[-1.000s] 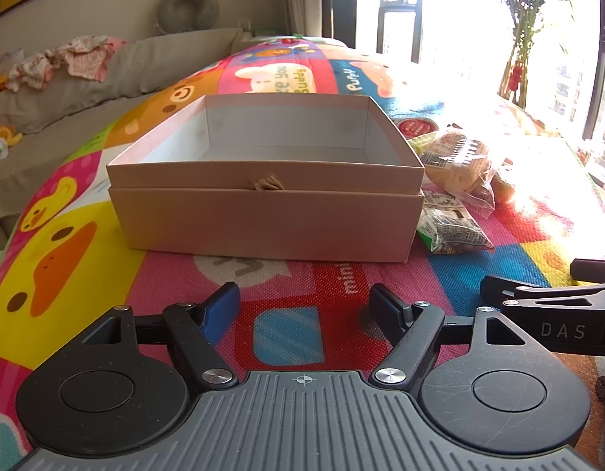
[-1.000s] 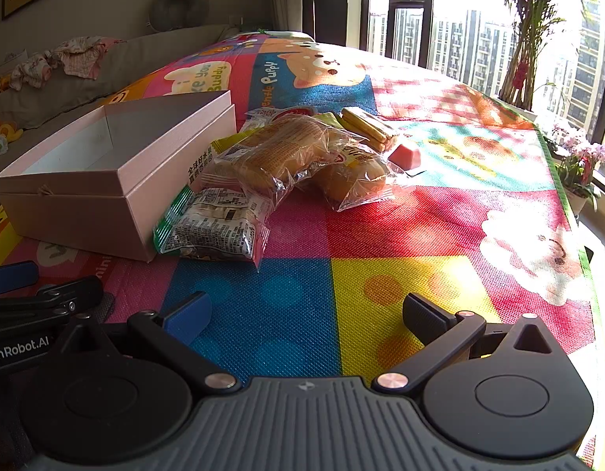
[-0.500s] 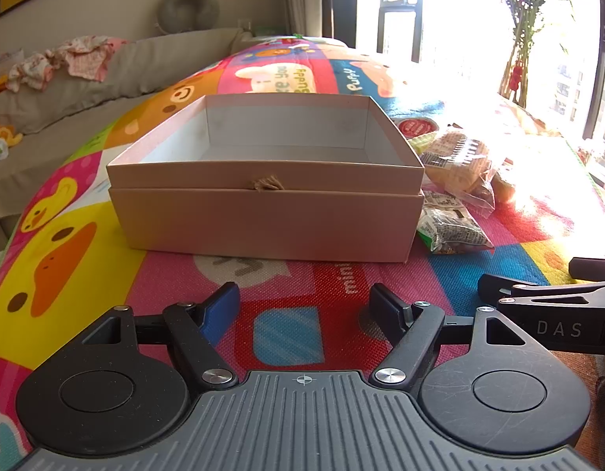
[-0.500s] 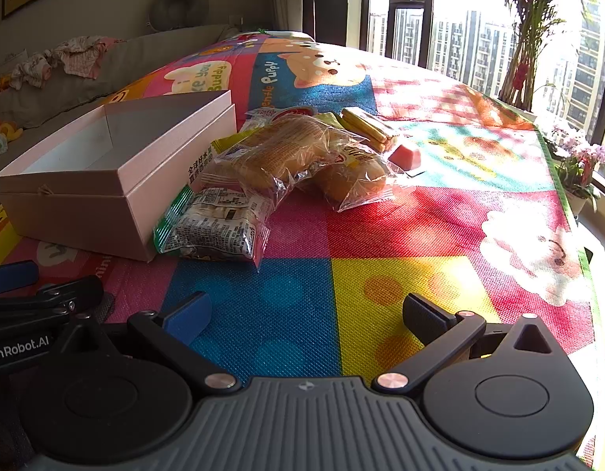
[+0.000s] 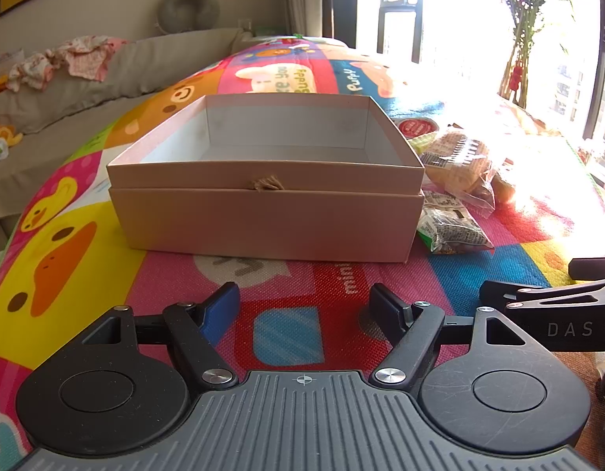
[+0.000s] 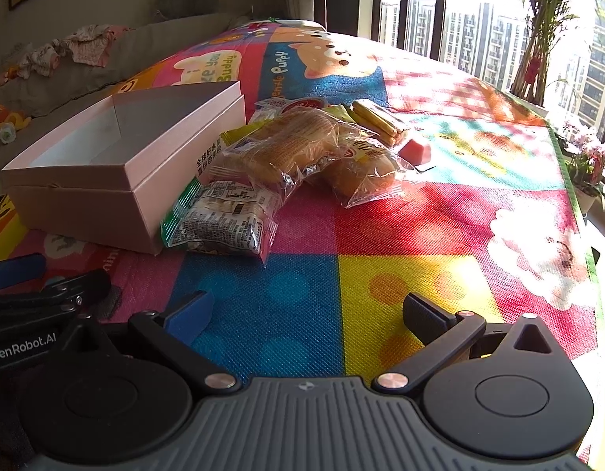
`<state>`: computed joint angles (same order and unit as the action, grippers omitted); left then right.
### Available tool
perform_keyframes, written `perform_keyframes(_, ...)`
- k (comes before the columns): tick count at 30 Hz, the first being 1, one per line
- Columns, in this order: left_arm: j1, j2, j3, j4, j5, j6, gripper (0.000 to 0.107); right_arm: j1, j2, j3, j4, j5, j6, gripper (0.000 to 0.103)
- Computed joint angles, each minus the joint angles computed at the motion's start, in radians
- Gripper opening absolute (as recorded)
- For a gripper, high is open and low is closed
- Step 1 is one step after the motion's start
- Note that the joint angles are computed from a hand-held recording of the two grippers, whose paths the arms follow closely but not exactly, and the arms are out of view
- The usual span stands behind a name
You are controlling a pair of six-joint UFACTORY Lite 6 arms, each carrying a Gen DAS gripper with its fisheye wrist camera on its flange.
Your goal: Organize objects
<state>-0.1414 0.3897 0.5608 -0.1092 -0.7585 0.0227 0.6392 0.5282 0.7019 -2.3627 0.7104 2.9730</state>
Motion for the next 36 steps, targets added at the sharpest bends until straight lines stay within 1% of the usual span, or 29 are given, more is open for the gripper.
perform_keyframes(4,-0.001,0.0,0.0,-0.004,-0.001,0.005,0.078,0.0,-0.001,0.008,0.011,-0.014,-0.015,0.103)
perform_keyframes(7,-0.016,-0.003,-0.003,-0.038,-0.003,0.03,0.079,-0.005,-0.006,0.005,0.001,-0.019,-0.017,0.103)
perform_keyframes(11,-0.014,-0.005,-0.004,-0.032,0.0,0.021,0.079,-0.02,-0.017,0.016,0.003,-0.064,-0.046,0.103)
perform_keyframes(14,-0.016,-0.005,-0.003,-0.035,0.0,0.022,0.079,-0.021,-0.019,0.037,0.049,-0.096,-0.078,0.103)
perform_keyframes(17,-0.014,-0.004,-0.002,-0.033,0.001,0.019,0.079,-0.008,-0.014,0.045,0.091,-0.094,-0.097,0.103)
perform_keyframes(23,0.01,-0.006,-0.006,0.021,-0.004,-0.013,0.079,-0.019,-0.029,0.027,0.049,-0.093,-0.068,0.103)
perform_keyframes(27,0.065,-0.06,-0.02,0.138,0.058,-0.056,0.077,-0.04,-0.083,-0.004,-0.008,-0.142,-0.032,0.103)
perform_keyframes(29,0.108,-0.124,-0.035,0.234,0.109,-0.11,0.077,-0.034,-0.15,-0.046,-0.001,-0.142,-0.031,0.103)
perform_keyframes(33,0.226,-0.265,-0.015,0.562,0.228,-0.318,0.077,0.006,-0.314,-0.116,0.128,-0.098,-0.161,0.103)
perform_keyframes(36,0.324,-0.297,0.082,0.817,0.291,-0.514,0.077,-0.014,-0.441,-0.122,0.197,-0.149,-0.28,0.103)
